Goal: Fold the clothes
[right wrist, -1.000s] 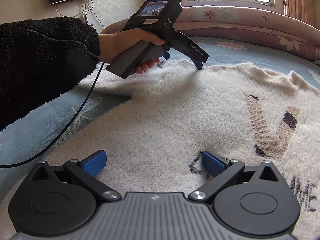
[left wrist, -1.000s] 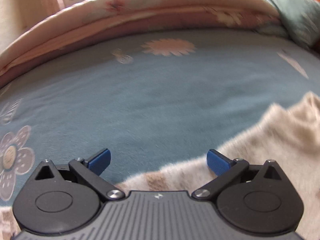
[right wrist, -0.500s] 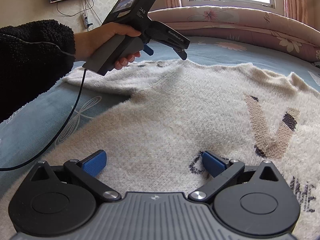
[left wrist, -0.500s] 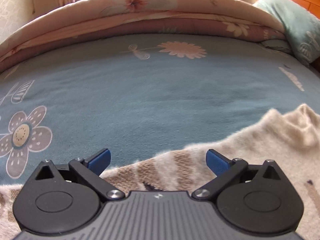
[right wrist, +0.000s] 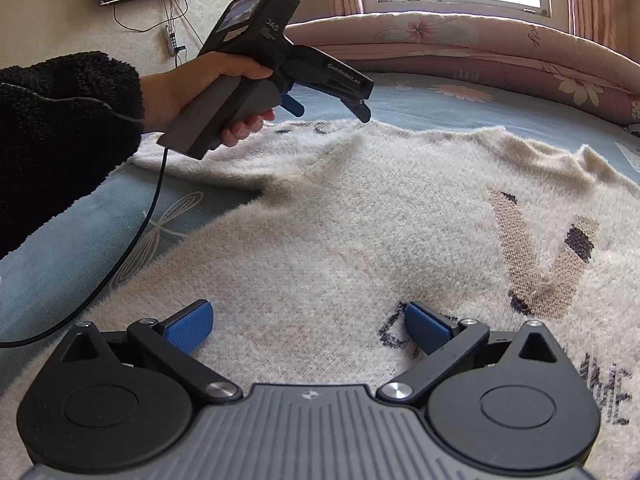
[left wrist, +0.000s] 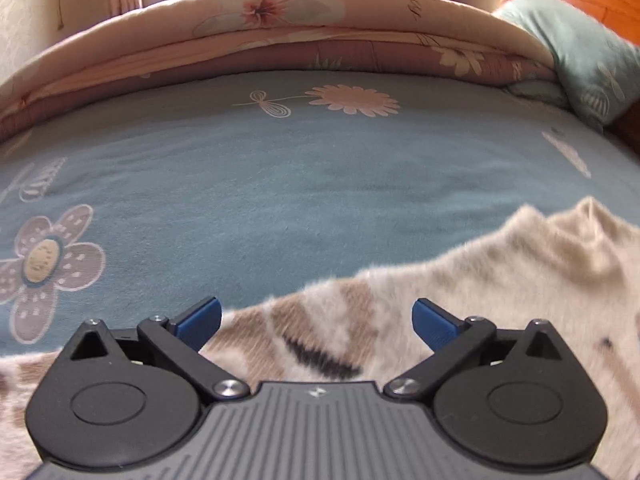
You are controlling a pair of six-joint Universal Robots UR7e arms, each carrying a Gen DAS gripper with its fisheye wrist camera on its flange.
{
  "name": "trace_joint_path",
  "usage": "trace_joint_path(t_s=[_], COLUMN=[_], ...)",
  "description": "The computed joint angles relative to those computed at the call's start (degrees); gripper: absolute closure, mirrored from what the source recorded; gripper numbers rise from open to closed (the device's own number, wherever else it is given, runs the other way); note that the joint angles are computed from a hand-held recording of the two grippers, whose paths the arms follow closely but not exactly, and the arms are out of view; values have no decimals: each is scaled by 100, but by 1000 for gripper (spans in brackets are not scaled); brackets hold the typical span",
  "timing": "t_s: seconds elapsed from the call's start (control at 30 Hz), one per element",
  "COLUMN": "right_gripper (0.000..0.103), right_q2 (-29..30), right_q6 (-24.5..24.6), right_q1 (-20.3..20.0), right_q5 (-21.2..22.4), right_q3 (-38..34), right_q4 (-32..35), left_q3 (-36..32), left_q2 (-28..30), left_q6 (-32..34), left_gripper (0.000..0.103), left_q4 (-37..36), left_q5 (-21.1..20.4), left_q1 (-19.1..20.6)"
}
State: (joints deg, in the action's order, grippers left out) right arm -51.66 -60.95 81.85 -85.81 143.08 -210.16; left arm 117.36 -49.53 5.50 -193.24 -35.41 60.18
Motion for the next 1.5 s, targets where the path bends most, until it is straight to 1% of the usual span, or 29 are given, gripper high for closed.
trace_joint_path(t_s=[0.03, 0.13, 0.17, 0.2, 0.23, 0.3, 0.37, 0.47, 0.57, 0.63, 0.67, 0.73, 0.77, 0.83, 0.87, 0.93, 1.0, 1.07, 1.17, 1.23, 1.33, 1.37, 1.43, 1.5], right_gripper=[0, 0, 0, 0, 0, 0, 0, 0, 0, 0, 0, 0, 0, 0, 0, 0, 0, 0, 0, 0, 0, 0, 0, 0], right_q2=[5, 14, 16, 19, 22, 25, 25, 14, 16, 18, 16, 20, 22, 22, 21, 18, 18, 14, 4, 1, -1, -1, 4, 9], right_q6=[-1, -3, -3, -3, -4, -1, 4, 3, 4, 4, 2, 3, 2, -3, -6, -9, -9, -13, -17, -22, -27, -27, -28, -29], right_q1=[1, 2, 1, 0, 1, 6, 10, 7, 7, 7, 5, 2, 2, 1, 0, -2, -2, -3, -8, -10, -11, -11, -10, -8], right_q5=[-2, -4, -3, -3, -3, -7, -9, -4, -3, -2, -1, 2, 3, 1, 1, 2, 2, 2, 6, 7, 6, 6, 2, -1], right_q3=[-3, -6, -8, -9, -12, -19, -25, -18, -18, -18, -16, -21, -23, -21, -19, -16, -16, -14, -6, 0, 7, 7, 11, 15], right_q4=[-2, -10, -11, -11, -12, -9, -2, 3, 2, 1, 2, 4, 4, 1, -1, -1, -1, 1, 3, -1, -8, -8, -21, -33], left_q3=[101, 312, 371, 407, 447, 564, 672, 811, 948, 1049, 1088, 1143, 1188, 1331, 1394, 1461, 1408, 1262, 1066, 1011, 982, 971, 935, 893], left_q2=[-44, -157, -204, -283, -318, -347, -443, -542, -790, -955, -1006, -1175, -1360, -1730, -1866, -1917, -1943, -1779, -1566, -1381, -1266, -1255, -1206, -1240], left_q6=[42, -109, -194, -400, -483, -429, -402, -313, -561, -742, -857, -1450, -1992, -2647, -2807, -2586, -2448, -2404, -2379, -2265, -2125, -2116, -2174, -2379], left_gripper=[1, 1, 1, 1, 1, 1, 1, 1, 1, 0, 0, 1, 1, 2, 2, 2, 2, 2, 2, 2, 1, 1, 2, 2], left_q4=[-62, -135, -104, 127, 190, 69, 97, 101, 294, 300, 254, 442, 773, 885, 765, 135, -151, -393, -490, -780, -1167, -1259, -1448, -1396], left_q5=[-20, -37, -57, -96, -100, -21, 71, 553, 951, 1181, 1365, 1762, 1776, 1334, 1082, 349, -622, -1330, -1953, -1988, -2094, -2009, -1628, -1739], left_q1=[-20, -9, 8, 49, 75, 76, 68, 28, 114, 169, 188, 245, 285, 363, 407, 463, 626, 762, 957, 999, 1124, 1136, 1075, 1092])
